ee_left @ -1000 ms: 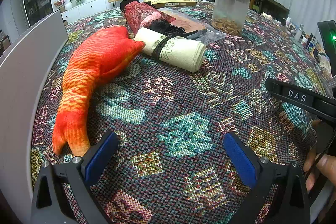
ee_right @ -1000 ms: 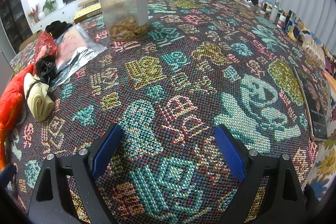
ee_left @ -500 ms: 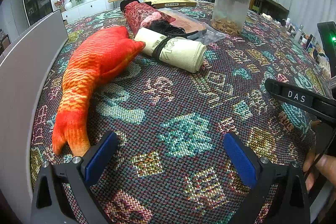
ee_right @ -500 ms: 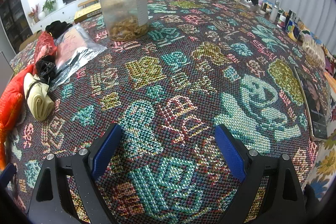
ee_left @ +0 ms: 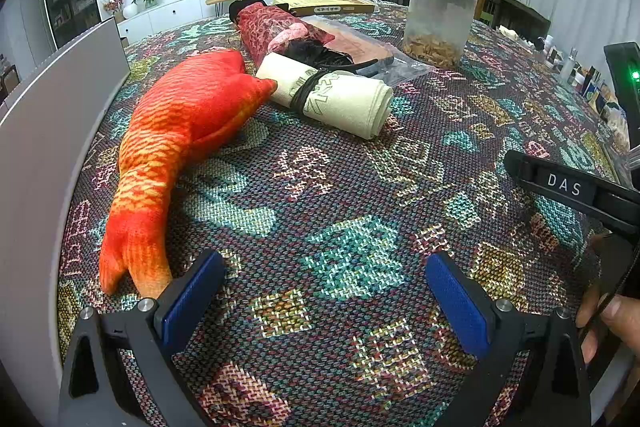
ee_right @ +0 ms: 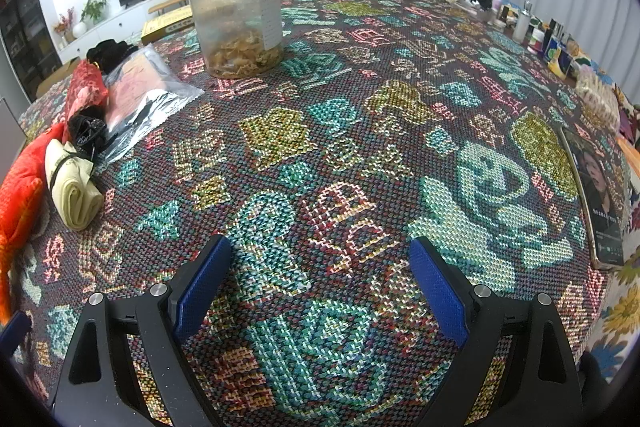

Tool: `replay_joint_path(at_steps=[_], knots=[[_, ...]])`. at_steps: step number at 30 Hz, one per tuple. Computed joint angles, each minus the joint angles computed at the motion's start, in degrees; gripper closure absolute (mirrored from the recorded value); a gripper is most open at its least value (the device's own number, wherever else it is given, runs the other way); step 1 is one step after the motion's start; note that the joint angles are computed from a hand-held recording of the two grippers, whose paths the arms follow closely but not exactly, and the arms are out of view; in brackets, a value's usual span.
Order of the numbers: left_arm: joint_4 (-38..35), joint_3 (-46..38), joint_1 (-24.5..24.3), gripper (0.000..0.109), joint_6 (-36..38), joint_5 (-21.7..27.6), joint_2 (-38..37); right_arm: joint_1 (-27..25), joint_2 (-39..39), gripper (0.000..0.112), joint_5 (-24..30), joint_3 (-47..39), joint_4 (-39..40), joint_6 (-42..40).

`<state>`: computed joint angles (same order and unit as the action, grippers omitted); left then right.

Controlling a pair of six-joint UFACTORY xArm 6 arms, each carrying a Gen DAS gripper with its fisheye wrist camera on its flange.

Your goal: Organize soft objects

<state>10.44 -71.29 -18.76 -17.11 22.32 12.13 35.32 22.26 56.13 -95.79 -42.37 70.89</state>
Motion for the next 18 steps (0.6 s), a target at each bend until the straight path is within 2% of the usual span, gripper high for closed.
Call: replay_joint_path(at_steps=[6,14,18], knots=[[4.2,-0.3,-0.4,0.006,-3.1,1.7,-0.2,0.0,0.0,0.020,0.0,-0.1,0.0,0.0],[3.2,-0.1,-0.6,0.006,-2.3,2.6,-0.4,0.0,0.1,0.020,0.0,-0.1,0.0,0.0],[5.5,2.7,-0.6,0.006,-5.6,2.0,-2.5,0.0,0.1,0.020,0.0,-0.1,0.0,0.0]])
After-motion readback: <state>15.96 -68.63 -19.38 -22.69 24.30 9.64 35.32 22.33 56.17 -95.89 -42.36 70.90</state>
